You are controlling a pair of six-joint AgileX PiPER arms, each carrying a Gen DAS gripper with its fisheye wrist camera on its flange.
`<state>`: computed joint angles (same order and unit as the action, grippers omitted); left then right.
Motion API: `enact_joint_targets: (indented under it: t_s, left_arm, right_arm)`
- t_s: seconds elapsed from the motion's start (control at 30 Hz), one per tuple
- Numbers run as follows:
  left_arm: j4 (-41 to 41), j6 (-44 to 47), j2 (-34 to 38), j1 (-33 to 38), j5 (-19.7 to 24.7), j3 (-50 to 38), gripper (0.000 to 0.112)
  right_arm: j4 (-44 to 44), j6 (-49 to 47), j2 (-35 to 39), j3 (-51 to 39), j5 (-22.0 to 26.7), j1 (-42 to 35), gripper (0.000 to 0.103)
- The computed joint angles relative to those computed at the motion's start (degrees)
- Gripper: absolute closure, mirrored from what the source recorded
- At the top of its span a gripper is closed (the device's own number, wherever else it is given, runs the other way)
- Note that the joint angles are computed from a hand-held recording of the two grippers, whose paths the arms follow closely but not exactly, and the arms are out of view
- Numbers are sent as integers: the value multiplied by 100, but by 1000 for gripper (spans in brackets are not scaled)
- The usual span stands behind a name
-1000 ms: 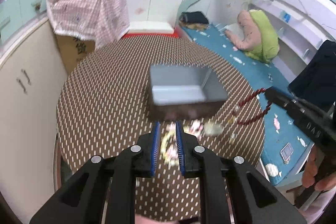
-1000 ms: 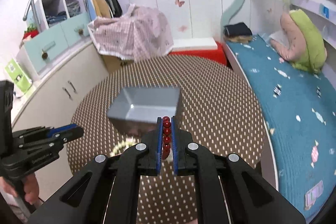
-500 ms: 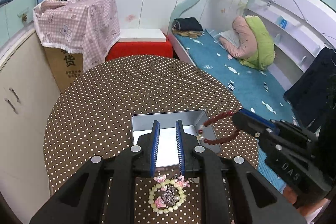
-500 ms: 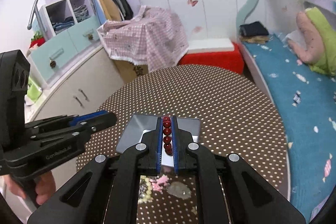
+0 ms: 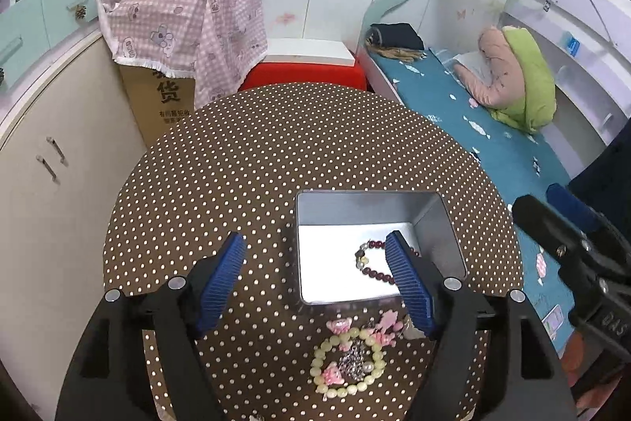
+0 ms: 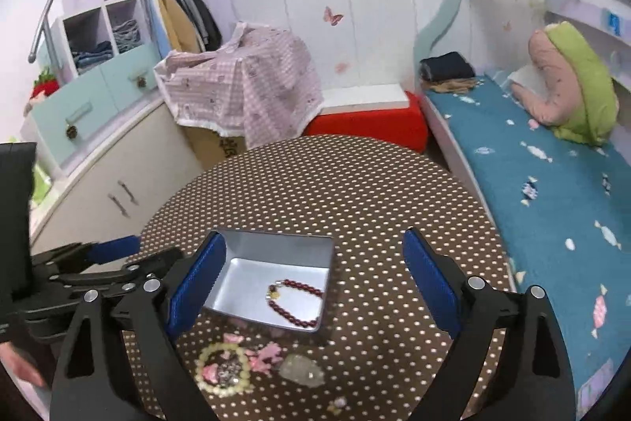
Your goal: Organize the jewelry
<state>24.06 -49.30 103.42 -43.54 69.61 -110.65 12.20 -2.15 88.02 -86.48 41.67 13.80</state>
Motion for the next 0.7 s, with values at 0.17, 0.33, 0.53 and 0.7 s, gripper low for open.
enact_joint_targets:
  t_s: [0.17, 0.33, 0.53, 0.7]
  left_arm:
    - [264, -302, -298, -267, -113, 534, 33]
    - [629, -665, -663, -619, -269, 1194, 32]
    - [766, -1281, -1329, -825, -625, 2310, 32]
    - [951, -1733, -1788, -1075, -628, 3097, 32]
  right_arm:
    - [-686, 470, -426, 693, -587, 168, 15]
    - [-343, 215, -889, 1457, -1004, -34, 15]
    - [-403, 124, -1493, 2283, -1157, -111, 15]
    - [-109, -318, -1973, 2947, -1228, -169, 15]
